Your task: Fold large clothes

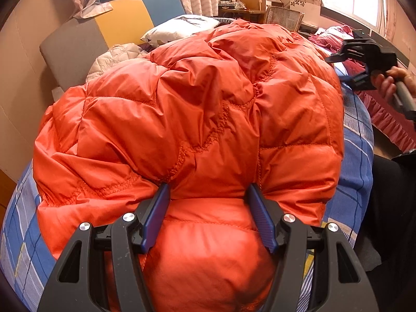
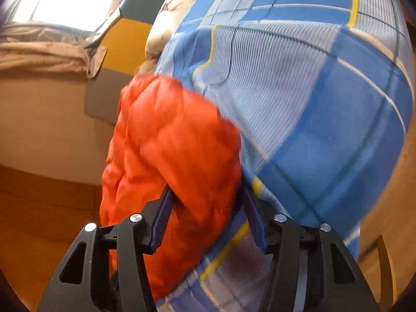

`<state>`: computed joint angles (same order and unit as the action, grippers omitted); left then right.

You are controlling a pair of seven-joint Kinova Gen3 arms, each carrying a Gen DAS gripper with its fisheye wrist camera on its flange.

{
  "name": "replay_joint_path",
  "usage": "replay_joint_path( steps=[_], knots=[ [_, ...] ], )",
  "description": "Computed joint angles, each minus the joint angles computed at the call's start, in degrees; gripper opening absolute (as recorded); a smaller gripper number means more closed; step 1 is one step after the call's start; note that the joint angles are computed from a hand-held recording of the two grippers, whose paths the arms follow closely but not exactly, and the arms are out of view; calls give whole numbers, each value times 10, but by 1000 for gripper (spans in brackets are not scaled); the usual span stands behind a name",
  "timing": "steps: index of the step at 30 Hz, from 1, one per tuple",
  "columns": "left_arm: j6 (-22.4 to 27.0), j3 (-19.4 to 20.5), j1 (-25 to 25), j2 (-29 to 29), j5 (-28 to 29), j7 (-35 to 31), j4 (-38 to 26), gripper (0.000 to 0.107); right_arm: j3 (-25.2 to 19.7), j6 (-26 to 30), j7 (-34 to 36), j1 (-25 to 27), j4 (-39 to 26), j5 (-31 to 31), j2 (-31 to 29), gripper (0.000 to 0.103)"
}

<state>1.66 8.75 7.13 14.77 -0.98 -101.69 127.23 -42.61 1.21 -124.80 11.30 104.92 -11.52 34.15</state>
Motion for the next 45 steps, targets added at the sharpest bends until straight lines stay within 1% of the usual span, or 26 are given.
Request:
replay_joint_path(
  steps=[1, 2, 3, 5, 6, 7, 8, 10, 13, 14, 16, 17, 20, 23, 26, 29, 30, 33, 38, 40, 42, 44, 45],
  knots=[
    [-2, -4, 4, 0, 1, 2, 1, 62, 18, 13, 3, -16, -14, 4, -3, 32],
    [-4, -6, 5, 0, 1, 3, 2, 62, 42, 21, 9, -40, -25, 9, -13, 22],
    [-7, 0, -1, 1, 2, 4, 3, 62, 63, 30, 16, -61, -32, 11, -25, 16],
    [-11, 2, -3, 2, 1, 6, 5, 62, 92, 31, 37, -93, -31, 17, -55, 10],
    [-13, -1, 0, 2, 1, 6, 6, 62, 108, 33, 48, -111, -32, 20, -66, 9],
    [-13, 0, -1, 1, 0, 7, 7, 62, 114, 34, 61, -119, -32, 30, -78, 9],
    [-15, 2, -4, 1, 0, 8, 7, 62, 109, 30, 82, -120, -30, 31, -86, 9],
    [-19, -7, 5, 1, 0, 10, 10, 62, 106, 32, 117, -136, -40, 45, -103, 9],
    [-30, -4, 0, 1, -2, 14, 15, 62, 69, 38, 174, -129, -53, 49, -111, 9],
    [-33, -2, -3, 1, -3, 16, 17, 62, 64, 42, 189, -135, -61, 51, -111, 9],
    [-37, -2, -4, 1, -4, 19, 18, 62, 35, 54, 225, -130, -80, 49, -103, 9],
    [-39, -3, -3, 1, -5, 20, 19, 62, 27, 61, 240, -133, -88, 48, -100, 9],
    [-46, 6, -14, 1, -10, 24, 22, 62, 18, 87, 280, -160, -119, 46, -86, 9],
    [-54, 12, -21, 1, -15, 29, 26, 61, 28, 107, 305, -193, -139, 38, -78, 9],
    [-59, 22, -32, 2, -22, 36, 28, 61, 40, 116, 324, -219, -144, 25, -75, 9],
    [-63, 41, -54, 4, -34, 44, 29, 61, 43, 114, 344, -230, -141, 4, -70, 9],
    [-64, 43, -56, 4, -37, 46, 30, 61, 52, 118, 346, -241, -146, -1, -68, 9],
    [-66, 46, -63, 6, -45, 52, 30, 61, 47, 123, 371, -242, -151, -25, -55, 9],
    [-67, 70, -90, 5, -61, 66, 33, 61, 53, 140, 406, -266, -169, -56, -31, 9],
    [-65, 94, -116, 4, -71, 75, 35, 61, 56, 145, 421, -275, -175, -69, -20, 9],
    [-63, 132, -157, 4, -85, 88, 38, 61, 52, 153, 437, -277, -185, -85, -5, 9],
    [-59, 175, -204, 4, -100, 102, 39, 61, 61, 161, 447, -290, -196, -98, 8, 9],
    [-57, 186, -215, 4, -105, 105, 40, 61, 64, 165, 451, -293, -199, -106, 13, 9]
  ],
)
